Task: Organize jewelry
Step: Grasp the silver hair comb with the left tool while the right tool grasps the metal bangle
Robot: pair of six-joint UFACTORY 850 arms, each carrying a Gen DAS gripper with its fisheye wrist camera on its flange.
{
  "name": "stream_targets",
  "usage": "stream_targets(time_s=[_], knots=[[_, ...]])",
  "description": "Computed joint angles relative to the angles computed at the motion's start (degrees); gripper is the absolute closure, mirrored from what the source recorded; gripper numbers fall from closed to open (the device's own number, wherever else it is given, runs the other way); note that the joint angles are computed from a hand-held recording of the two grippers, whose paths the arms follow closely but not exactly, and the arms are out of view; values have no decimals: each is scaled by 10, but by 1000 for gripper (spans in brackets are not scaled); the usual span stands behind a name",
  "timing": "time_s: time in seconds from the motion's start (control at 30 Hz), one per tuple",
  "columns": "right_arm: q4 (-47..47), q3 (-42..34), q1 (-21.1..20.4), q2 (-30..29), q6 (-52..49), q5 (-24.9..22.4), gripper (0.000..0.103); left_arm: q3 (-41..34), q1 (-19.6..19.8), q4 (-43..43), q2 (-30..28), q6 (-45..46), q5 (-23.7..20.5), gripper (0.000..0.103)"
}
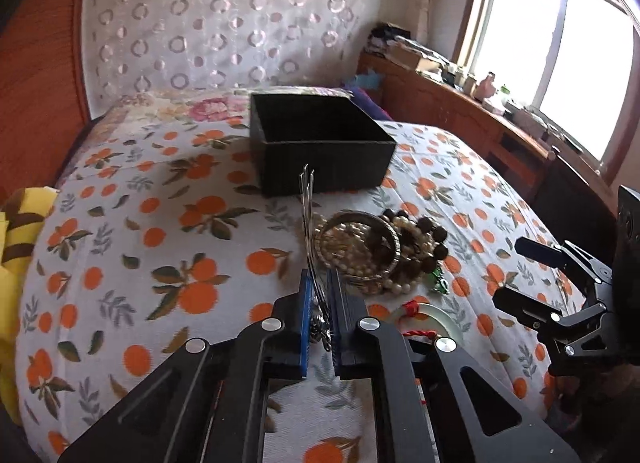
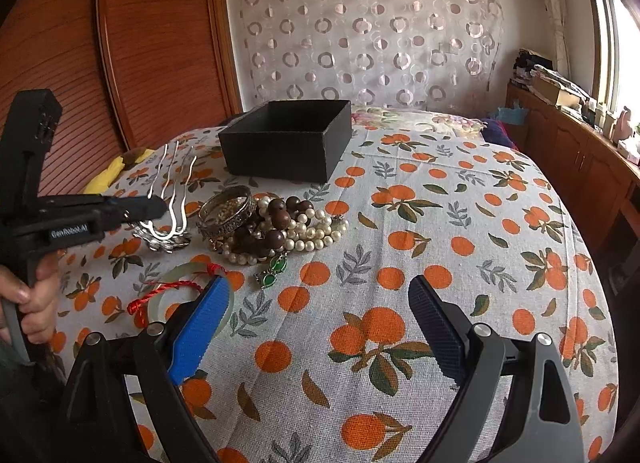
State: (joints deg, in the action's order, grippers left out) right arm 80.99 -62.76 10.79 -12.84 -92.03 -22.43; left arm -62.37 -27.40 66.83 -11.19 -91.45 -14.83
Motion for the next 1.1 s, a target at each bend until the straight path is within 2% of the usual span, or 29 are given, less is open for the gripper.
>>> stream_targets(time_s=[0.2,0.4,0.43,0.53,0.7,0.87,0.97,1.03,1.1], knots=[[-33,-26,9,-4,17,-19,10,19,-1,69,19,-74,-15,98],[-123,-95,38,-46,65,-35,37,29,-3,117,32,-119,-27,98],[-161,-115,43,-62,94,-44,45,30,-2,120,33,-121,-27,98],[-243,-167,57,-103,166,-62,60,29,-2,125,34,-124,-31,99],[-305,-225,70,-143,223,-86,74,30,-2,130,38,-128,-38,99],[-373,-265,80,-171,270,-98,77,28,-2,128,38,-122,-41,99],[-410,-288,83,-188,296,-112,85,25,-1,127,37,-118,-40,99],[-413,-298,82,-196,293,-127,93,21,0,127,35,-114,-39,99],[-399,-300,79,-197,278,-134,96,14,1,123,31,-106,-40,99]])
